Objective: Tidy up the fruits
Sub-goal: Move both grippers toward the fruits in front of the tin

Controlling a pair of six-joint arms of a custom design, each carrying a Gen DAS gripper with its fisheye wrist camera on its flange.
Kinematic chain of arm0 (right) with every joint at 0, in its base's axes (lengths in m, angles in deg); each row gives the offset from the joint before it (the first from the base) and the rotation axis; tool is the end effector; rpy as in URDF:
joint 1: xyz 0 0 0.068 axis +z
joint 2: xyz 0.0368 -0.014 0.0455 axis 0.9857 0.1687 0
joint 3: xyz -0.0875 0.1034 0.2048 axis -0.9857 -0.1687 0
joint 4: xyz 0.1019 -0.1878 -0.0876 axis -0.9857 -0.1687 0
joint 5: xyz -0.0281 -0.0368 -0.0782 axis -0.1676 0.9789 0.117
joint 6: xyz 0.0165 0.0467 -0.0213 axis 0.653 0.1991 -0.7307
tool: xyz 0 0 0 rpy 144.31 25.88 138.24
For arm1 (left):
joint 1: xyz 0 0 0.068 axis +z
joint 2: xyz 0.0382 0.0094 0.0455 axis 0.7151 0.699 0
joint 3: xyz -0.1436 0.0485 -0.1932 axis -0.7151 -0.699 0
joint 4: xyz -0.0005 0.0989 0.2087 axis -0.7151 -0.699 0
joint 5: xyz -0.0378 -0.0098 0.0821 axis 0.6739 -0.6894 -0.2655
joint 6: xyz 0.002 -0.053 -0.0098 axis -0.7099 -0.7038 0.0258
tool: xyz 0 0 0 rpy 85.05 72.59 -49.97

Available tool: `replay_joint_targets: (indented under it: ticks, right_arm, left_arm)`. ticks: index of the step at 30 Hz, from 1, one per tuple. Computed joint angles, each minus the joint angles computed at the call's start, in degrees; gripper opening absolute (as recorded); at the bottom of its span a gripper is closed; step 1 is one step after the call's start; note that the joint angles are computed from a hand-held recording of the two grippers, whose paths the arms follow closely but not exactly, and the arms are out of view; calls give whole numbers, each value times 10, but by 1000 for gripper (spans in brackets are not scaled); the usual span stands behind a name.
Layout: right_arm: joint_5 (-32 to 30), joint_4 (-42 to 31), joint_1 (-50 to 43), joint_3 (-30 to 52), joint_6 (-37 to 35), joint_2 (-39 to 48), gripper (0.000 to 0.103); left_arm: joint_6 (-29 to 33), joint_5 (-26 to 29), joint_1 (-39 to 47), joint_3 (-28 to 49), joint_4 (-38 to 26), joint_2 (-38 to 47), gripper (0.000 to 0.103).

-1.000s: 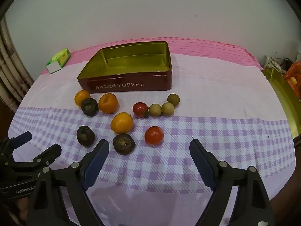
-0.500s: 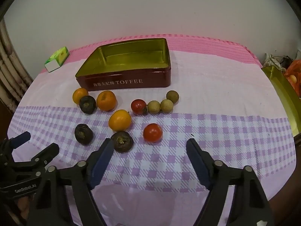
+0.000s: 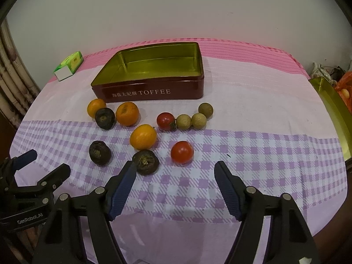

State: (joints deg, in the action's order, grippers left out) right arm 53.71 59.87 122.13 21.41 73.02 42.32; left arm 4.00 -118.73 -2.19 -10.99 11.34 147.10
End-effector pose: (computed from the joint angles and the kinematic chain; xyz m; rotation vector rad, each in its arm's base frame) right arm 0.2187 0.1866 0.0973 -0.3393 2.5386 0.1897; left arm 0.1505 -0.1395 0.0823 -0.2274 2.5307 0.1283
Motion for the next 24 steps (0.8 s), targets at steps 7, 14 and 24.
replay_joint_targets:
  ticks: [7,14,24]
  right_arm:
    - [-1,0,1,-1,0,-2,70]
    - [0,-2,3,-1,-1,-3,70]
    - [-1,-2,4,1,-3,2,68]
  left_arm:
    - [8,-13,-9,-6,3,-16,100]
    - [14,1,-7,-7,12,-13,100]
    - [16,17,1,-3,15,1,100]
